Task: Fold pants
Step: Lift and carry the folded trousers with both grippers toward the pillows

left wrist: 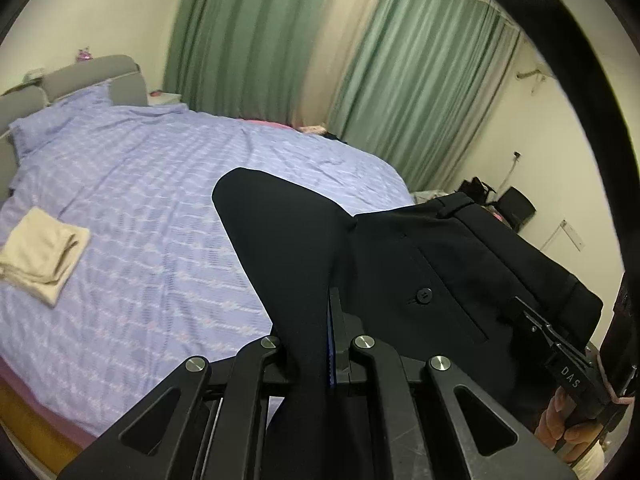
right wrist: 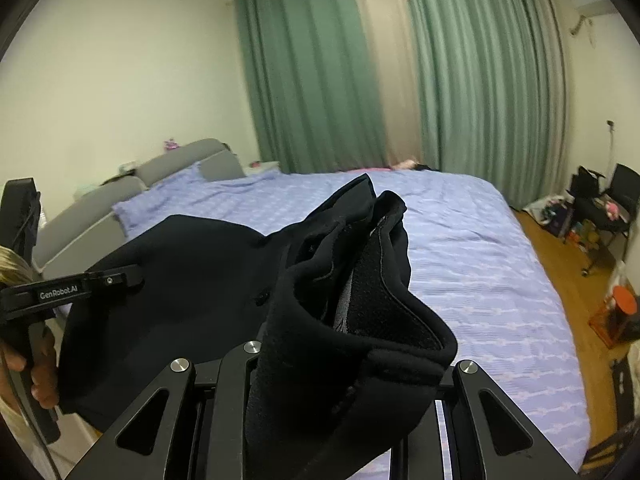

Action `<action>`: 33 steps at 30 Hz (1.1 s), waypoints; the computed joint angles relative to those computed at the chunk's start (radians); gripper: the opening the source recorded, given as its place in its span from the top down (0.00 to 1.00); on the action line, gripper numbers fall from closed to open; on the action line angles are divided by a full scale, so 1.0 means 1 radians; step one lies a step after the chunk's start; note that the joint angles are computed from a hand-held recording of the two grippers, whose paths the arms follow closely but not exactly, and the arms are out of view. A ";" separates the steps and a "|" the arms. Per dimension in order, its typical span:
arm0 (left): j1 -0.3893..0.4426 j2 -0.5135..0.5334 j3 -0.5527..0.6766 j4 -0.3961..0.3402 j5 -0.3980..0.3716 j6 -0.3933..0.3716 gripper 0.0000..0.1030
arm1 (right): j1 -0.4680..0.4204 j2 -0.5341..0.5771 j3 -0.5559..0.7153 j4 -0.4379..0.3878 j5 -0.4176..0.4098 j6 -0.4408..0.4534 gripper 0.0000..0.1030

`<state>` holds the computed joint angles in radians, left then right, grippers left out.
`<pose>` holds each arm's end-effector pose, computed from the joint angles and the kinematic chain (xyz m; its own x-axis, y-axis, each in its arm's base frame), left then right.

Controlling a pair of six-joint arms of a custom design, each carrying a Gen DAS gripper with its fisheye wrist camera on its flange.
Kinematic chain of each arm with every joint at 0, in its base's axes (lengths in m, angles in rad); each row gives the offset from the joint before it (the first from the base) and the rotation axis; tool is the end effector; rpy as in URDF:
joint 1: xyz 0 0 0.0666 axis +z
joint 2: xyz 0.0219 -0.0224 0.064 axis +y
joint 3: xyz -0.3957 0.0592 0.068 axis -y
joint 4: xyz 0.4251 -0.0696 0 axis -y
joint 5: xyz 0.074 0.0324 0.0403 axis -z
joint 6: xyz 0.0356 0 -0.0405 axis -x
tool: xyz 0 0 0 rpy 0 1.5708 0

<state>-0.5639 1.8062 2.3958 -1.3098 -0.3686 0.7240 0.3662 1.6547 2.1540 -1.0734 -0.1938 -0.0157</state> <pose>0.5257 -0.3177 0.6650 -0.5962 -0.3540 -0.7205 -0.1672 0.9326 -0.3199 0.5461 0.2164 0.6634 -0.5149 -0.1810 -0.8379 -0.4943 0.8613 0.1178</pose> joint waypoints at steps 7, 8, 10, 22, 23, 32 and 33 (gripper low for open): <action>-0.006 -0.216 -0.288 0.061 -0.051 0.101 0.92 | 0.079 -0.037 -0.019 -0.039 -0.011 0.014 0.76; -0.008 -0.251 -0.336 0.076 -0.061 0.111 0.92 | 0.101 -0.036 -0.016 -0.039 -0.004 0.012 0.76; -0.012 -0.338 -0.436 0.086 -0.089 0.123 0.92 | 0.141 -0.031 -0.008 -0.038 0.009 0.002 0.76; 0.324 -0.730 -0.779 0.057 0.106 -0.144 0.92 | 0.462 0.120 0.145 -0.013 0.212 -0.220 0.76; 0.351 -0.741 -0.786 0.053 0.123 -0.161 0.92 | 0.479 0.147 0.183 -0.029 0.219 -0.225 0.76; 0.514 -0.778 -0.815 0.074 0.179 -0.249 0.92 | 0.527 0.368 0.541 -0.154 0.200 -0.179 0.76; 0.530 -0.780 -0.820 0.078 0.184 -0.259 0.92 | 0.525 0.393 0.582 -0.171 0.192 -0.173 0.76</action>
<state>-0.0340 1.0266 1.5757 -1.2320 -0.1850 0.4652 0.8908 2.0477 2.7360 -1.2446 -0.0019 -0.1883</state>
